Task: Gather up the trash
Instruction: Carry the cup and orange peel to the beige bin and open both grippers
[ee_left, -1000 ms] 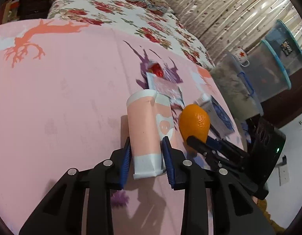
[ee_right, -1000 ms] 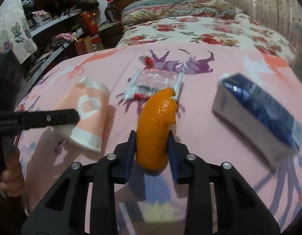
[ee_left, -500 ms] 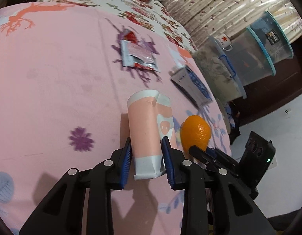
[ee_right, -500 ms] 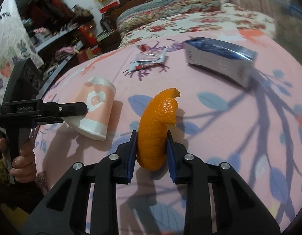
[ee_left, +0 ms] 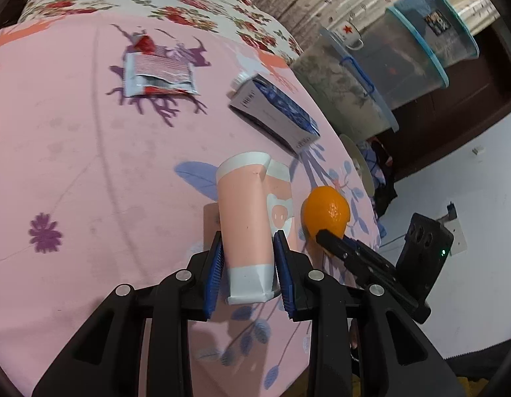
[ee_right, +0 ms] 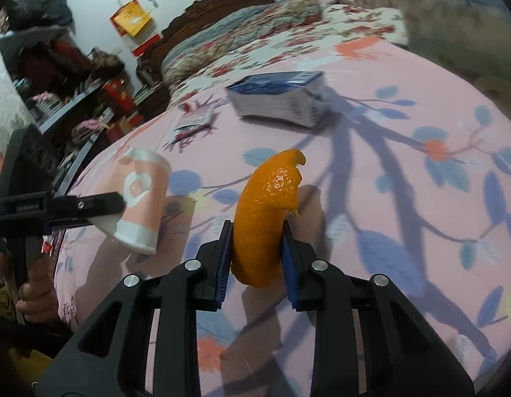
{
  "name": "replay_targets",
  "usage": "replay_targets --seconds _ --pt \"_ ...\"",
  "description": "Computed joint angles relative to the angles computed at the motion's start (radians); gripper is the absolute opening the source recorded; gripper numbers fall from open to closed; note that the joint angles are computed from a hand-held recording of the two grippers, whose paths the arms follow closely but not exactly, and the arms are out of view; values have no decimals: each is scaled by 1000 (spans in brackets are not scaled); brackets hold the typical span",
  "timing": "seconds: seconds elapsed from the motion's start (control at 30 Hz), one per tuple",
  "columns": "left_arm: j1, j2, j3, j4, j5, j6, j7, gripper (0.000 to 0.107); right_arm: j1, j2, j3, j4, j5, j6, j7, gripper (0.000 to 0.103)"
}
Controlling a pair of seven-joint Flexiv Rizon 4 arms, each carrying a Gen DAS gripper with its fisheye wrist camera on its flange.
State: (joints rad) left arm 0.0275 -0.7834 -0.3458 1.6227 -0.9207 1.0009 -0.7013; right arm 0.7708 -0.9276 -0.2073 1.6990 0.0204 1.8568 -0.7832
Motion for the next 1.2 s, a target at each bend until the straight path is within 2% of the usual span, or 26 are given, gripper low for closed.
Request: replay_targets --seconds 0.2,1.2 --pt "-22 -2 7 -8 35 -7 -15 28 -49 -1 46 17 20 39 11 30" --pt "-66 -34 13 -71 146 -62 -68 28 -50 9 43 71 117 107 -18 30"
